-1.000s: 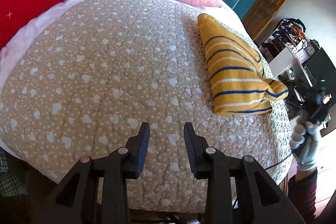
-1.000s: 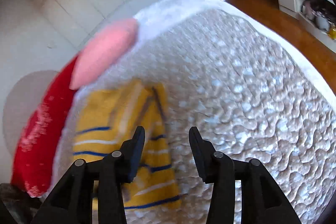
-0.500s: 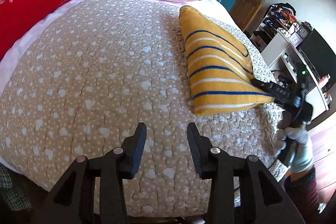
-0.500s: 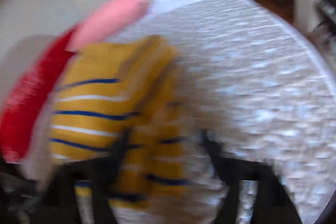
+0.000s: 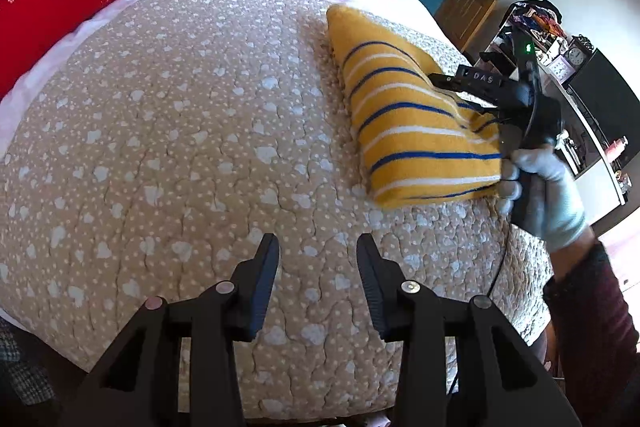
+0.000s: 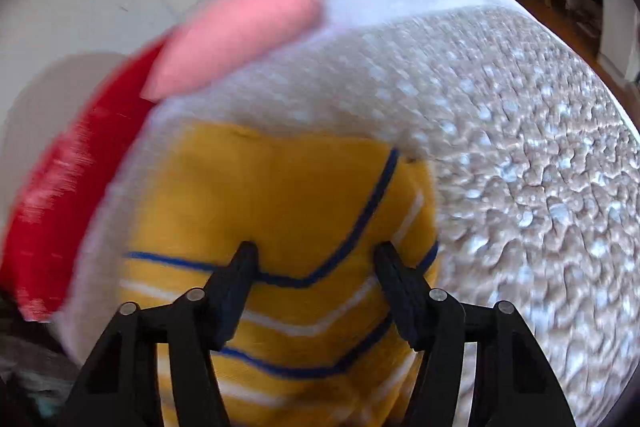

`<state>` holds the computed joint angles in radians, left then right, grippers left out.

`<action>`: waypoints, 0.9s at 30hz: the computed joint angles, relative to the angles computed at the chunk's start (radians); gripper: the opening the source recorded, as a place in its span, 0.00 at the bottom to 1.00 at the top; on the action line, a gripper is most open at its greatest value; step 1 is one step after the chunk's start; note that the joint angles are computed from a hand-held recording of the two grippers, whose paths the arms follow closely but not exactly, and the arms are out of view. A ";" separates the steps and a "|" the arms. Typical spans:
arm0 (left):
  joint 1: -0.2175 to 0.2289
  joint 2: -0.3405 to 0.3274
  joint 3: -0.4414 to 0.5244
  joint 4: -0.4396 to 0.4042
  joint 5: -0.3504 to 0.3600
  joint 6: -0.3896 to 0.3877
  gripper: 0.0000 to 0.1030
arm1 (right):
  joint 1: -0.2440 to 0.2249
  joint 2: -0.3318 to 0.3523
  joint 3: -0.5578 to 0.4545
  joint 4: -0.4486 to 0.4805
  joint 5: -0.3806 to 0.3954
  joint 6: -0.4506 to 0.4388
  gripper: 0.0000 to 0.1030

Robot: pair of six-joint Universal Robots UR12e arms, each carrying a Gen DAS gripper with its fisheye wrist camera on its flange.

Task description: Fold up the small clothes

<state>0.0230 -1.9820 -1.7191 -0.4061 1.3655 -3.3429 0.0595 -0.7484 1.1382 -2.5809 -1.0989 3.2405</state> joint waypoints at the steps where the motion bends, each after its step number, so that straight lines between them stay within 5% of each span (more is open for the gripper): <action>1: 0.002 0.000 0.001 0.005 -0.001 0.003 0.42 | 0.001 0.001 -0.001 -0.019 -0.001 0.013 0.66; 3: 0.008 -0.007 0.012 0.016 -0.008 0.005 0.50 | -0.010 -0.013 0.018 -0.044 0.036 0.056 0.67; 6: 0.017 -0.042 0.060 0.006 -0.049 0.011 0.51 | -0.037 -0.041 0.085 -0.198 0.109 0.170 0.73; 12: 0.010 -0.170 0.244 -0.084 -0.178 0.087 0.63 | -0.045 -0.047 0.103 -0.080 0.091 0.106 0.79; 16: -0.007 -0.264 0.383 -0.230 -0.223 0.133 0.70 | -0.057 0.000 0.082 -0.107 0.231 0.186 0.81; 18: -0.011 -0.279 0.418 -0.289 -0.232 0.133 0.64 | -0.062 0.032 0.060 -0.133 0.322 0.245 0.64; 20: -0.007 -0.273 0.432 -0.306 -0.249 0.146 0.36 | -0.069 0.050 0.051 -0.158 0.420 0.334 0.50; 21: -0.004 -0.263 0.439 -0.305 -0.236 0.154 0.34 | -0.069 0.053 0.047 -0.175 0.439 0.347 0.48; 24: 0.002 -0.240 0.439 -0.266 -0.197 0.160 0.33 | -0.067 0.044 0.049 -0.271 0.469 0.369 0.43; 27: -0.004 -0.237 0.442 -0.267 -0.091 0.116 0.45 | -0.057 0.033 0.053 -0.294 0.429 0.350 0.42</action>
